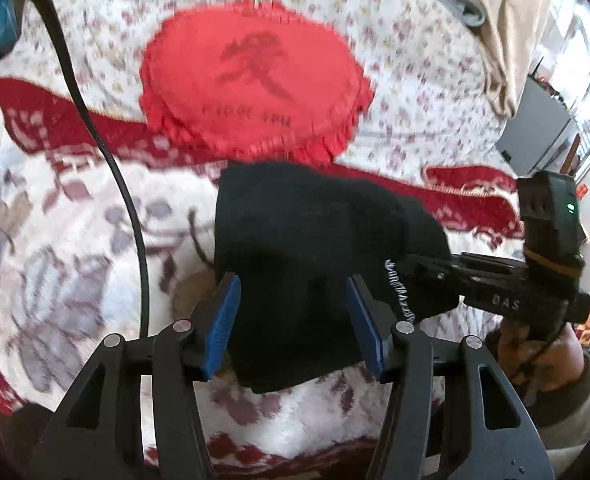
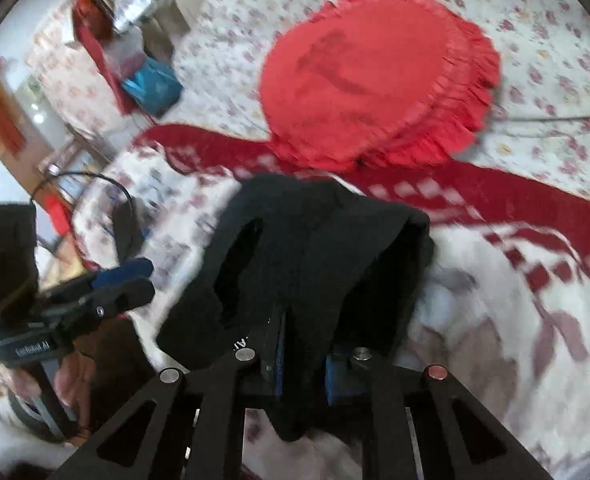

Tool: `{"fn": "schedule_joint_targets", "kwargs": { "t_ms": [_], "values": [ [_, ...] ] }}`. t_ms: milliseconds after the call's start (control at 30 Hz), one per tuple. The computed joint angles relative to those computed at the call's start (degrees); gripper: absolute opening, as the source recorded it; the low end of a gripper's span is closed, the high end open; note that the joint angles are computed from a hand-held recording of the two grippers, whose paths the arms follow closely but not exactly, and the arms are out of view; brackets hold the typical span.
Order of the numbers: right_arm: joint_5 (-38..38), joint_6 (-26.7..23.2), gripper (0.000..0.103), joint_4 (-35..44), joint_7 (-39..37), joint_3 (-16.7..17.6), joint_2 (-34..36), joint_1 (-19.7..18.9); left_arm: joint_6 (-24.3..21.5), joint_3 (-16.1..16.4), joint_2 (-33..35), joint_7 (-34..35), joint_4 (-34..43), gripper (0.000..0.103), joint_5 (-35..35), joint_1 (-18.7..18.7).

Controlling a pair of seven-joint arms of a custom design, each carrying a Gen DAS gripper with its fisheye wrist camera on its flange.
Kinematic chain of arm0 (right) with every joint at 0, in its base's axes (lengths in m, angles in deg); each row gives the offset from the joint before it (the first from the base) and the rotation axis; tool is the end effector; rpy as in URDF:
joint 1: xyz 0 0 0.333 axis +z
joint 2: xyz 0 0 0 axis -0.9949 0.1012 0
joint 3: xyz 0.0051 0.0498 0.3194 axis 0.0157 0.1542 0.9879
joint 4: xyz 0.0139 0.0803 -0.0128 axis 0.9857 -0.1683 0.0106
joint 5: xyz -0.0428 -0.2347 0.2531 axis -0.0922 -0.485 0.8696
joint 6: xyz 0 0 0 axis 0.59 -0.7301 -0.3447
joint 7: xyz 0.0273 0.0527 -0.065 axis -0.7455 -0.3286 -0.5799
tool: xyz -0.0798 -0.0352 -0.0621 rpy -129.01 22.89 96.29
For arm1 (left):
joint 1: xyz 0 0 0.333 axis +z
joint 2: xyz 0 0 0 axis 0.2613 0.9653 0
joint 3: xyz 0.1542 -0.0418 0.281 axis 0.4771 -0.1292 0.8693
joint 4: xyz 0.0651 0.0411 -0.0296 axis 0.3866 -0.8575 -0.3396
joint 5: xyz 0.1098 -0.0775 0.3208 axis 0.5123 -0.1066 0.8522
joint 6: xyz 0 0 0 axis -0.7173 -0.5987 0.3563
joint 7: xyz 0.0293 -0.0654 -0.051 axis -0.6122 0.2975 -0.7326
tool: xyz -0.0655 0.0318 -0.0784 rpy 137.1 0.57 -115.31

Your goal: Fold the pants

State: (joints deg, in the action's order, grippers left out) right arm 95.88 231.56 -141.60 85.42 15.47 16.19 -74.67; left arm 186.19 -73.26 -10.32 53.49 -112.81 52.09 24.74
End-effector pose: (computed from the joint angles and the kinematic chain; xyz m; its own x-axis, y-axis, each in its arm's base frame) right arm 0.6212 0.1878 0.3869 0.3884 -0.8367 -0.3860 -0.8178 -0.1200 -0.5628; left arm 0.5912 -0.1480 0.4108 -0.2245 -0.9182 0.3263 -0.8013 -0.0166 -0.5981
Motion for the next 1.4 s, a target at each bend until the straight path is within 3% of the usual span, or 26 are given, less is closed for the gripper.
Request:
{"fn": "schedule_joint_targets", "kwargs": {
  "t_ms": [100, 133, 167, 267, 333, 367, 433, 500, 533, 600, 733, 833, 900, 1000, 1100, 1300, 1400],
  "values": [
    [-0.4, -1.65, 0.018, 0.93, 4.23, -0.98, 2.91, -0.37, -2.09, 5.41, 2.21, -6.22, 1.65, 0.054, 6.15, -5.28],
    [1.62, -2.15, 0.025, 1.01, 3.78, 0.03, 3.15, -1.64, -1.76, 8.95, 2.42, -10.88, 1.6, 0.054, 11.14, -8.36],
    [3.46, -3.27, 0.031, 0.94, 3.71, 0.62, 2.75, -2.87, -1.5, 10.49, 2.19, -12.15, 1.41, 0.054, 12.7, -9.71],
    [2.42, -0.28, 0.036, -0.95, 4.15, -1.31, -0.01, -1.76, -2.22, 7.1, 1.94, -12.03, 1.8, 0.054, 12.9, -6.13],
    [0.78, 2.42, 0.036, -1.59, 5.22, -2.03, -1.55, -1.2, -1.66, 8.2, 2.02, -14.29, 2.65, 0.054, 14.71, -6.71],
    [5.32, 2.19, 0.036, -0.79, 1.08, 0.61, -1.82, -3.56, -1.56, 8.9, 2.3, -15.61, 3.3, 0.054, 15.88, -7.17],
    [10.78, 0.21, 0.036, 1.36, -4.41, 2.68, -1.43, -5.39, -2.9, 10.92, 3.62, -19.33, 6.18, 0.054, 18.7, -8.65],
    [8.66, -0.39, 0.036, 4.47, -4.32, 1.43, 0.32, -2.98, -3.66, 10.83, 5.29, -21.23, 8.94, 0.054, 19.89, -8.35],
    [6.15, -0.36, 0.036, 5.96, -2.73, 0.38, 1.44, -1.45, -4.66, 12.53, 6.74, -23.58, 11.53, 0.054, 21.58, -9.6],
    [0.4, -1.07, 0.036, 9.72, 2.2, -1.49, 4.68, 1.29, -7.21, 15.97, 9.05, -28.27, 16.05, 0.054, 25.64, -12.16],
    [-6.62, -1.43, 0.036, 13.12, 8.81, -2.72, 8.79, 2.7, -15.61, 19.3, 16.34, -34.53, 28.08, 0.054, 31.58, -14.7],
    [-9.47, -2.17, 0.036, 14.41, 10.84, -2.12, 10.81, 1.63, -22.68, 19.16, 22.56, -36.0, 37.43, 0.055, 33.64, -15.02],
    [-7.32, -1.7, 0.036, 14.45, 8.19, 0.78, 11.66, -1.06, -24.45, 19.23, 25.07, -36.64, 40.98, 0.056, 34.71, -15.36],
    [-6.55, -2.66, 0.036, 15.42, 7.5, 1.74, 12.35, -2.18, -26.59, 17.93, 27.29, -37.08, 44.49, 0.057, 33.77, -14.31],
    [-6.77, -3.75, 0.036, 14.98, 8.59, 1.24, 11.25, -1.98, -26.19, 17.5, 25.56, -37.18, 42.53, 0.057, 33.26, -13.6],
    [-7.71, -0.01, 0.037, 6.8, 6.63, 0.56, 4.23, -0.31, -16.33, 18.01, 14.99, -38.18, 26.88, 0.057, 35.64, -13.37],
    [-6.86, 1.18, 0.037, 3.37, 5.1, 0.72, 1.62, 0.03, -13.06, 20.17, 11.0, -41.04, 21.2, 0.057, 38.91, -15.37]
  ]
}}
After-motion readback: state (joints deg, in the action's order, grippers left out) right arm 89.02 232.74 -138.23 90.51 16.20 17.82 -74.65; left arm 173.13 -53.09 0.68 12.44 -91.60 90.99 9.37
